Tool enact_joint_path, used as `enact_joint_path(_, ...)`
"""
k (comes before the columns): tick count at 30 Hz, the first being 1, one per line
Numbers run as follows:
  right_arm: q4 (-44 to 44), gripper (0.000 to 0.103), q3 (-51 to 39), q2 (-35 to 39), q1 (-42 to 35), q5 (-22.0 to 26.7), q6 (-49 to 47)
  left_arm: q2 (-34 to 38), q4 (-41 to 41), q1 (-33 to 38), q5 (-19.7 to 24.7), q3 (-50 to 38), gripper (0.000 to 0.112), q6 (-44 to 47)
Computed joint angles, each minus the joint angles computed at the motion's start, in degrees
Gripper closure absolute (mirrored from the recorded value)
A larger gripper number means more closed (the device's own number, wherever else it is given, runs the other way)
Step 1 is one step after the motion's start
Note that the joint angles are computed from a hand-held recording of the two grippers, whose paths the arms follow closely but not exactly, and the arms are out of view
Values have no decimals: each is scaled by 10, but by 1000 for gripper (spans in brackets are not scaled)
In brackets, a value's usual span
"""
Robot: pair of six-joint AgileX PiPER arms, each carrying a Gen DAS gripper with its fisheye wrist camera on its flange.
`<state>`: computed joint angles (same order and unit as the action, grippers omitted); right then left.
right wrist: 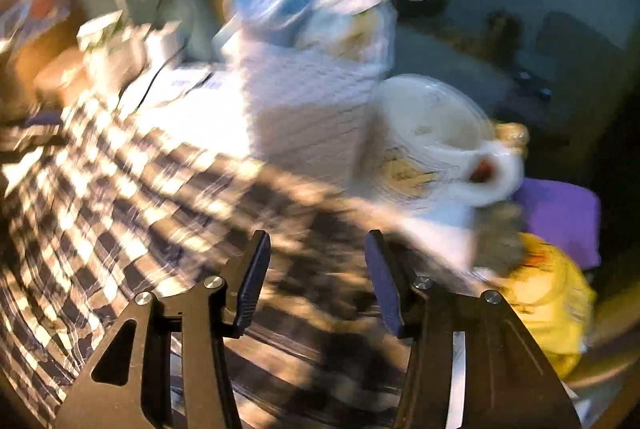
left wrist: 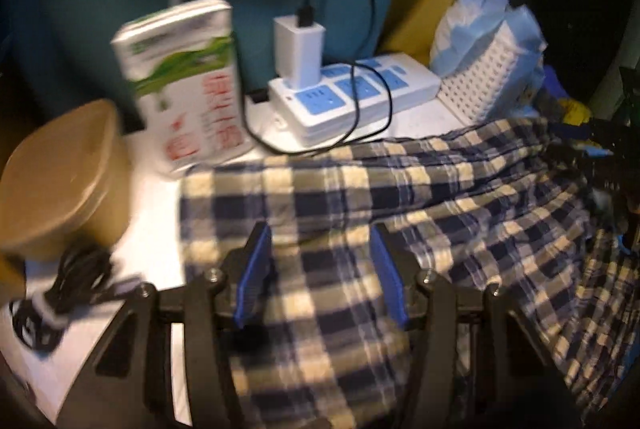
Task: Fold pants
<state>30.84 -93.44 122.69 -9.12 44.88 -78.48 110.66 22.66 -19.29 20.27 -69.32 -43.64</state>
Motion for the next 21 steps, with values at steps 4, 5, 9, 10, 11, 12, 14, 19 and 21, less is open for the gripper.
enact_joint_path(4,-47,55,-69,62,28,15,73,67,-42,11,52,-92,60,55)
enact_joint_path(5,-59,55,-100,79,34,29,104,82,-42,16,63,-110,60,51)
enact_joint_path(9,-94,55,-151,98,51,32,170,108,49,20,85,-132,60,-39)
enact_joint_path(10,-92,55,-139,88,52,23,169,105,69,19,94,-132,60,-59)
enact_joint_path(11,-80,55,-120,70,49,14,152,95,84,18,98,-123,60,-77)
enact_joint_path(12,-58,55,-91,45,44,6,121,77,96,17,92,-105,60,-93)
enact_joint_path(14,-24,55,-32,-8,32,17,56,36,118,11,80,-64,60,-118)
enact_joint_path(19,-15,55,123,-117,6,26,-69,-71,41,-33,18,55,60,-70)
enact_joint_path(21,-38,55,173,-135,2,9,-88,-94,4,-55,-8,97,60,-51)
